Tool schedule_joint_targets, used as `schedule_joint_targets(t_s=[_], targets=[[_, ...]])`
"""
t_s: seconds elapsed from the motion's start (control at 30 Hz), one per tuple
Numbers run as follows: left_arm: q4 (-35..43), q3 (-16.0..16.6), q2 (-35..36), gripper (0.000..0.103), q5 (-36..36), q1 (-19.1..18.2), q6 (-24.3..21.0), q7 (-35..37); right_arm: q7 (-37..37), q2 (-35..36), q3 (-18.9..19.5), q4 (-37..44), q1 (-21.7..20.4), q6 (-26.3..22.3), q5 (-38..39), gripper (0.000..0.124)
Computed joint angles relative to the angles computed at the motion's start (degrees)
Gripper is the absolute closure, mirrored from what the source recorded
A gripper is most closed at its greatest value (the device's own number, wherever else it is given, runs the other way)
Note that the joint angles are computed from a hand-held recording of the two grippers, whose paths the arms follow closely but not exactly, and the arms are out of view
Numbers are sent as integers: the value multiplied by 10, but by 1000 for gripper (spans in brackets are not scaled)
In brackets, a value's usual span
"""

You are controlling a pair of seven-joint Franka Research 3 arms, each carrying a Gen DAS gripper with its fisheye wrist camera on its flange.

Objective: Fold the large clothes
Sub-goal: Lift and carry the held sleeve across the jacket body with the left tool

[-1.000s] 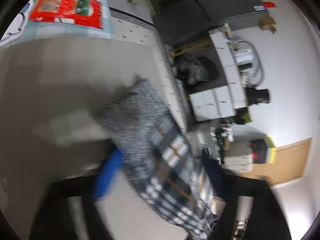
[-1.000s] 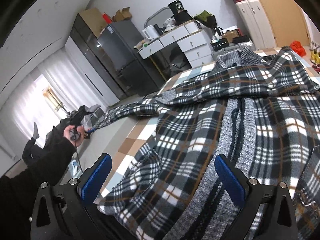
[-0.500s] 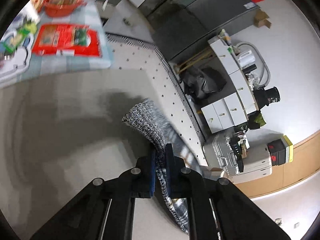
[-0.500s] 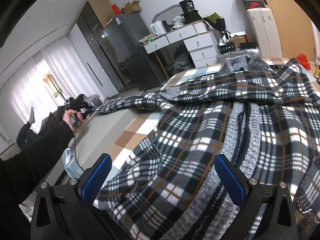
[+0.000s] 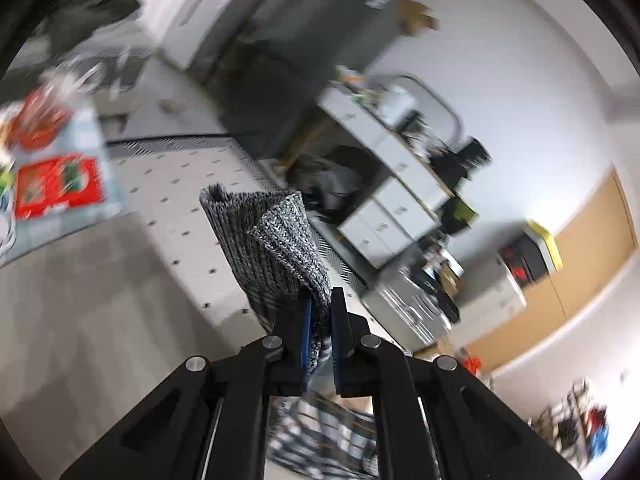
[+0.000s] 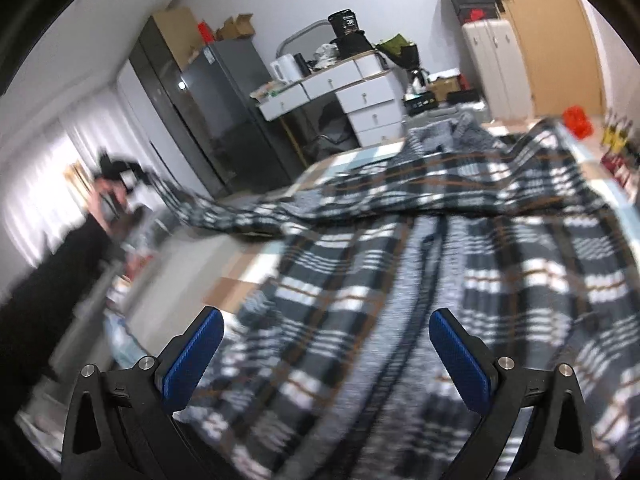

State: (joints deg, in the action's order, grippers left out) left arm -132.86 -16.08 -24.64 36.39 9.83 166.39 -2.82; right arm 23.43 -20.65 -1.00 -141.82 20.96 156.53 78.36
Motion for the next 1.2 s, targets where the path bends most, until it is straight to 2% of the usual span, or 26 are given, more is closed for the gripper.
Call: schedule_joint_targets(t_s=[0.07,0.17,0.23,0.27,0.3,0.4,0.5,0.6,0.67,0.77,0.9,1.0,1.17,1.2], targets=[[31,-16,16,100,11,-5,-6,7,-11,-1,2,-3,-2,17,1,21],[82,-30,51,100,27,-23,-12,21,18,-1,-2,-4,-7,14,-17,21],[127,-32,90,100,28,-51,-19,44,27,-7,-9,-5,-9,8,-9,21],[152,-35,108,100,28,-65,-39,51,27,-11,-12,-6,-10,7,-3,21],[165,-26,121,100,18,-81,-40,65,25,-15,-12,-7,-11,9,-1,21],[233,-29,177,100,25,-117,-53,75,28,-24,-5,-11,-17,33,-24,21],[328,-36,257,100,22,-162,-75,113,50,-23,-3,-9,-21,92,-51,21],[410,-40,324,100,7,-203,-97,162,79,-24,-31,-7,-23,82,-52,21],[445,-39,351,100,-9,-225,-113,194,126,-17,-39,-5,-41,73,-77,21],[533,-39,429,100,-27,-268,-136,236,191,-6,-52,-1,-69,58,-109,21],[631,-34,515,100,-67,-314,-159,270,185,-9,-82,7,-79,41,-69,21],[681,-23,572,100,-96,-346,-170,283,165,-21,-85,2,-90,63,-41,21],[744,-4,656,100,-148,-382,-189,314,161,-32,-99,-2,-110,49,-5,21],[777,0,682,100,-158,-392,-205,325,155,-35,-101,-3,-114,50,5,21]])
